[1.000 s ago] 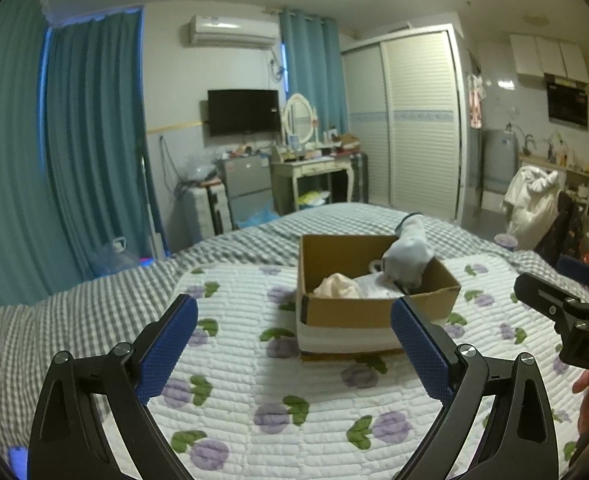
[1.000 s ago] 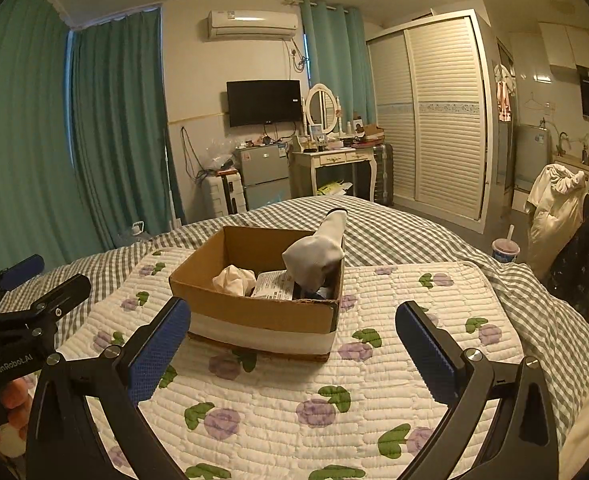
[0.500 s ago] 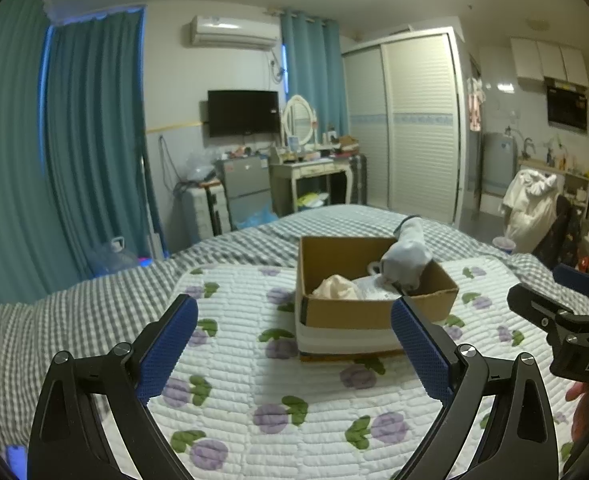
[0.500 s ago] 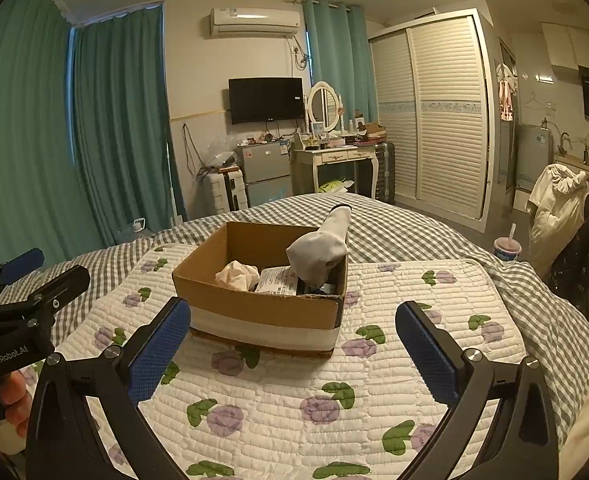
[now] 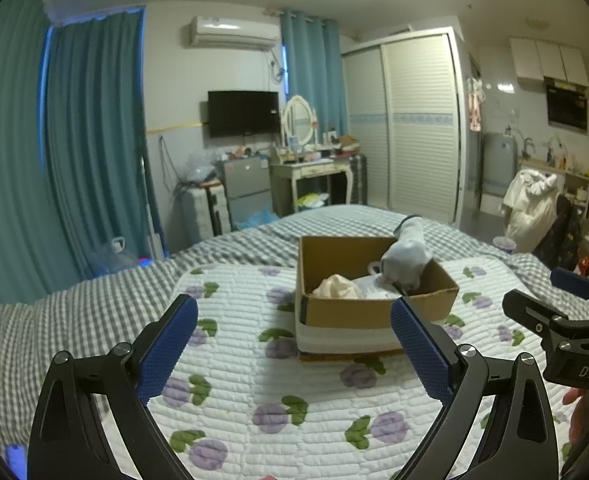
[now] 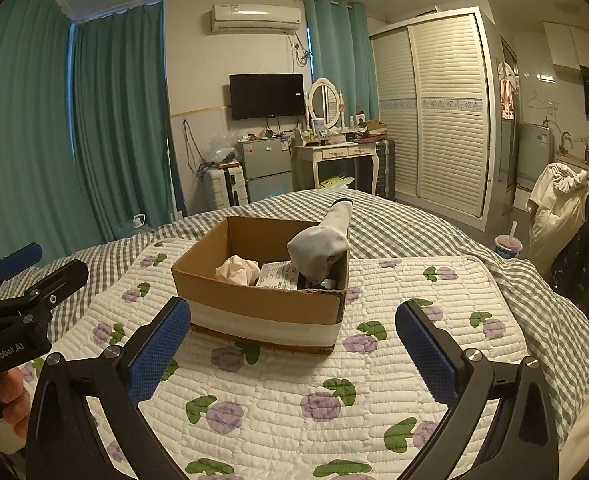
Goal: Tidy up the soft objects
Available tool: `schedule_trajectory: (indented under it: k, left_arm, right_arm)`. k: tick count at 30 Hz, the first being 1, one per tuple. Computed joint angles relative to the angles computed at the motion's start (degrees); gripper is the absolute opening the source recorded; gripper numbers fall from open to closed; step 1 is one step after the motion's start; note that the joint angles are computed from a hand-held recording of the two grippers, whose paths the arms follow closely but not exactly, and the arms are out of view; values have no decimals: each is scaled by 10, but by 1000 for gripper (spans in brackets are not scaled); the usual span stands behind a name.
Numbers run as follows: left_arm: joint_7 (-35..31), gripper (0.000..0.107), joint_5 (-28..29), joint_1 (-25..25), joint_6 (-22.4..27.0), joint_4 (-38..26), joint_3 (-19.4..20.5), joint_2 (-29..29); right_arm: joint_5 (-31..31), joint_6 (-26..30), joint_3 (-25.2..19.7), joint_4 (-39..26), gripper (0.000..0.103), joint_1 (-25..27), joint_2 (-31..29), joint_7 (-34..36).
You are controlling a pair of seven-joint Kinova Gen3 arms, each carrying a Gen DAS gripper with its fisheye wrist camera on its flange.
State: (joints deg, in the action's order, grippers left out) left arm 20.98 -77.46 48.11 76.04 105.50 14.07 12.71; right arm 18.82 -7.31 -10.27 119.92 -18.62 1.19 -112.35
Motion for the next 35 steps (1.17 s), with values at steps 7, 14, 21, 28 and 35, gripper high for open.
schedule_trajectory:
  k: [7,14,21,28,35]
  left_arm:
    - [5,99,-2,3,6,3,1,2]
    - [10,99,-7,2,4,5,1,2]
    - [12,99,-5,1,2,6,1,1]
    - [13,99,-1,-1,1,9,2,-4]
    - [12,99,6,-9,-11,12,4,-10]
  right_arm:
    - [-14,1,1,1,103,-2,1,16]
    - [-12,2,-1,1,103,0,1,14]
    - [-22,6,-1,-1,103,-3,2,25]
    - [-42,8,-2,-3,103,-5,5,45]
    - [-58,7,-4,-3,103,-5,9,60]
